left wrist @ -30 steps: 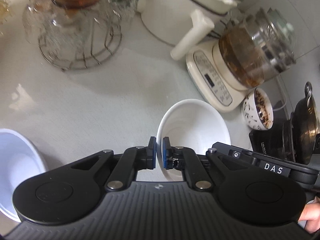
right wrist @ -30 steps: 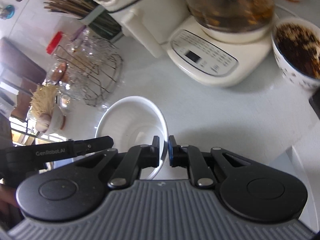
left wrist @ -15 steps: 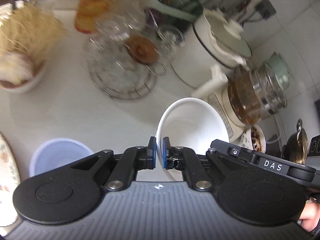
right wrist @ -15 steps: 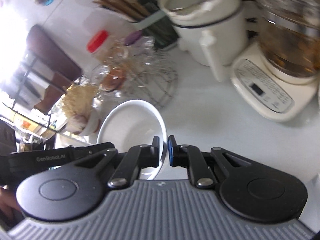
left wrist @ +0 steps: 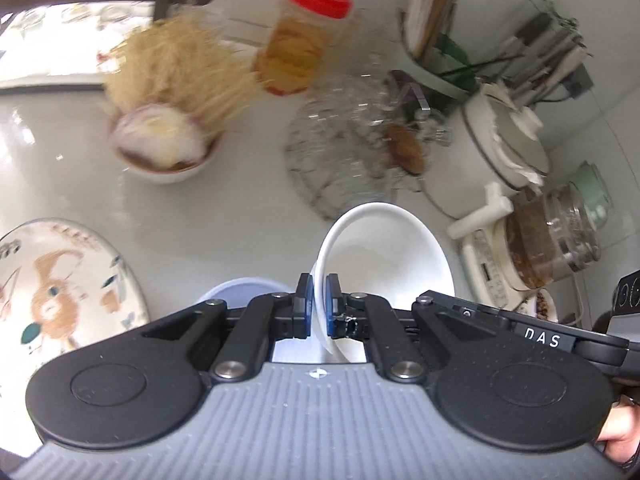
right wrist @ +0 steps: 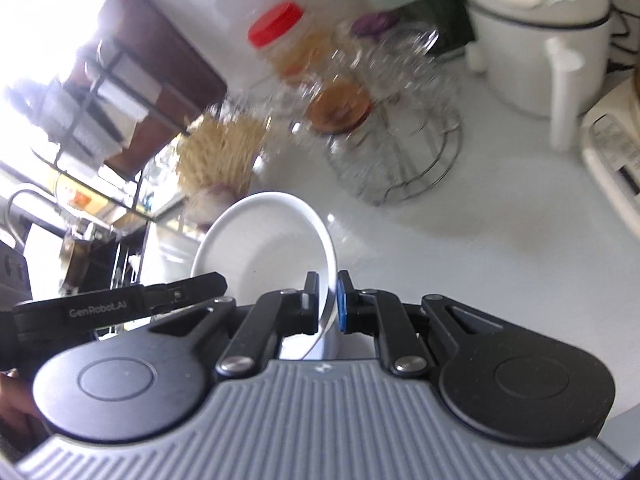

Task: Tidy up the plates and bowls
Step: 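Carry the white bowl with both grippers and lower it into the blue bowls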

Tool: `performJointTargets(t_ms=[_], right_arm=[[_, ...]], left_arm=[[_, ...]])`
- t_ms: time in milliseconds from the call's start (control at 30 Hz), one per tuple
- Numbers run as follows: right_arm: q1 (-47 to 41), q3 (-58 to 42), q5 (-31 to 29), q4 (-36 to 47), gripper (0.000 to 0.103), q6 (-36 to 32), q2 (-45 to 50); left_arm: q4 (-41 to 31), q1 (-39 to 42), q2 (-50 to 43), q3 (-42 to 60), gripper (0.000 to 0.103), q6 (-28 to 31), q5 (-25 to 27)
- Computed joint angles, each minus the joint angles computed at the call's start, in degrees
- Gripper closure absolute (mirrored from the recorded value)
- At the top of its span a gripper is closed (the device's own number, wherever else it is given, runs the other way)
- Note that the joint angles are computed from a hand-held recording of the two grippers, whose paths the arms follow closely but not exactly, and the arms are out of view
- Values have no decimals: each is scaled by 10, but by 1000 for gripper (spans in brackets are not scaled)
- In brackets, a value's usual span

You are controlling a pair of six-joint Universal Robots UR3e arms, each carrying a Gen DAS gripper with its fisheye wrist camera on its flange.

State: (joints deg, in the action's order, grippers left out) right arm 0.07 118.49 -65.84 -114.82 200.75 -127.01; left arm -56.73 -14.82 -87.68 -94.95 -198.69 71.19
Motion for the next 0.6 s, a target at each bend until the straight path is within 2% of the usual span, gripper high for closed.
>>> performJointTargets(t_ms=[100, 267, 400, 600], right_arm=[[58, -3, -20, -42, 92, 35, 49], [110, -11, -27, -64, 90, 55, 108], [125, -18, -21, -64, 89, 56, 143], [127, -8, -13, -71, 89, 45, 160]], left_arm=[[-7, 20, 32, -44, 96, 0, 4], [-6, 48, 75, -112, 96, -12, 8], [4, 42, 84, -148, 96, -19, 33], [13, 44, 93, -183, 95, -32, 39]])
